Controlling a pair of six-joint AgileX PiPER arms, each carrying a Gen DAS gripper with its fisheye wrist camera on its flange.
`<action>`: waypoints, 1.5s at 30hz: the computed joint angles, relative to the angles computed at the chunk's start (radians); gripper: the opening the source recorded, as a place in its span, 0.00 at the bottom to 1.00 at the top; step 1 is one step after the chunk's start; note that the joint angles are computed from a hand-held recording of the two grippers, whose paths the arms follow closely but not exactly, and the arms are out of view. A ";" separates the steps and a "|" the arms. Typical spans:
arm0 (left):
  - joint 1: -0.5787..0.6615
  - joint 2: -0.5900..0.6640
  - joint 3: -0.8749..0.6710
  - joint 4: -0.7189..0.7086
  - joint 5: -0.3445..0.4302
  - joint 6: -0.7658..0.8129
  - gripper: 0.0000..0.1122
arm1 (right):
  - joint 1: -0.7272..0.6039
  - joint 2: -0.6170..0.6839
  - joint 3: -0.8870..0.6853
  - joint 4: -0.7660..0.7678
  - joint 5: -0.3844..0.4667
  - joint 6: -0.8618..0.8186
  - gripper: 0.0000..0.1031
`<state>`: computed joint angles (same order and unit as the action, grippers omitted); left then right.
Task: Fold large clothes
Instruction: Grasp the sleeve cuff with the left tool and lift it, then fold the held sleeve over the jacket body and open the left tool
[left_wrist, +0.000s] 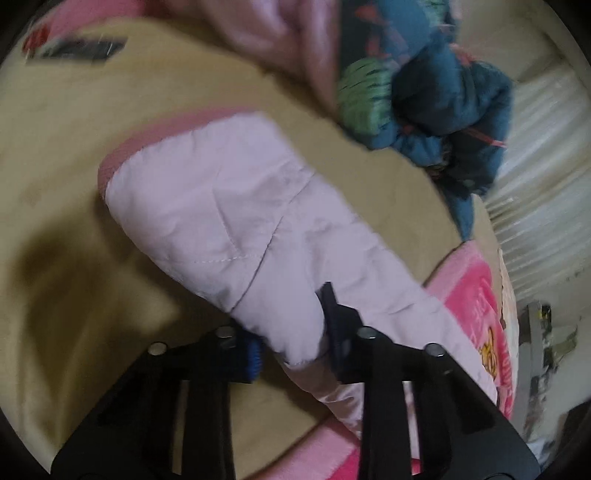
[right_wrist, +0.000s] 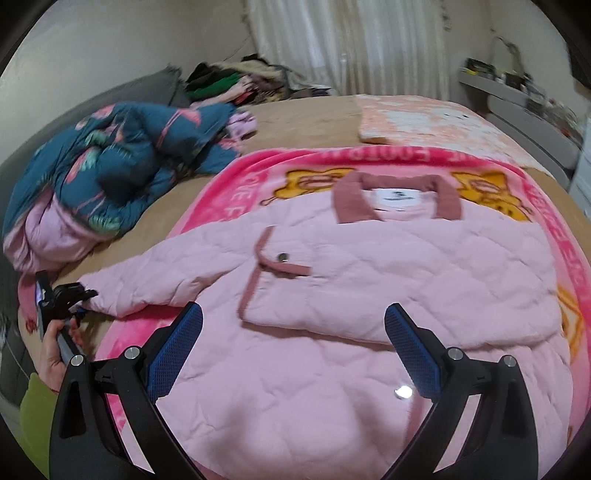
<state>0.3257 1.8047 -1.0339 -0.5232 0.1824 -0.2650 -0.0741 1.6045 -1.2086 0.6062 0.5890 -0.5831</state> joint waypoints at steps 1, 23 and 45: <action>-0.010 -0.022 0.001 0.060 -0.005 -0.053 0.12 | -0.019 -0.011 0.011 0.016 0.003 -0.013 0.95; -0.364 -0.410 -0.064 1.003 0.162 -0.859 0.06 | -0.495 -0.185 0.088 0.245 0.265 -0.291 0.95; -0.849 -0.228 -0.623 1.259 0.643 -0.864 0.06 | -0.823 -0.122 0.035 0.431 0.557 -0.434 0.95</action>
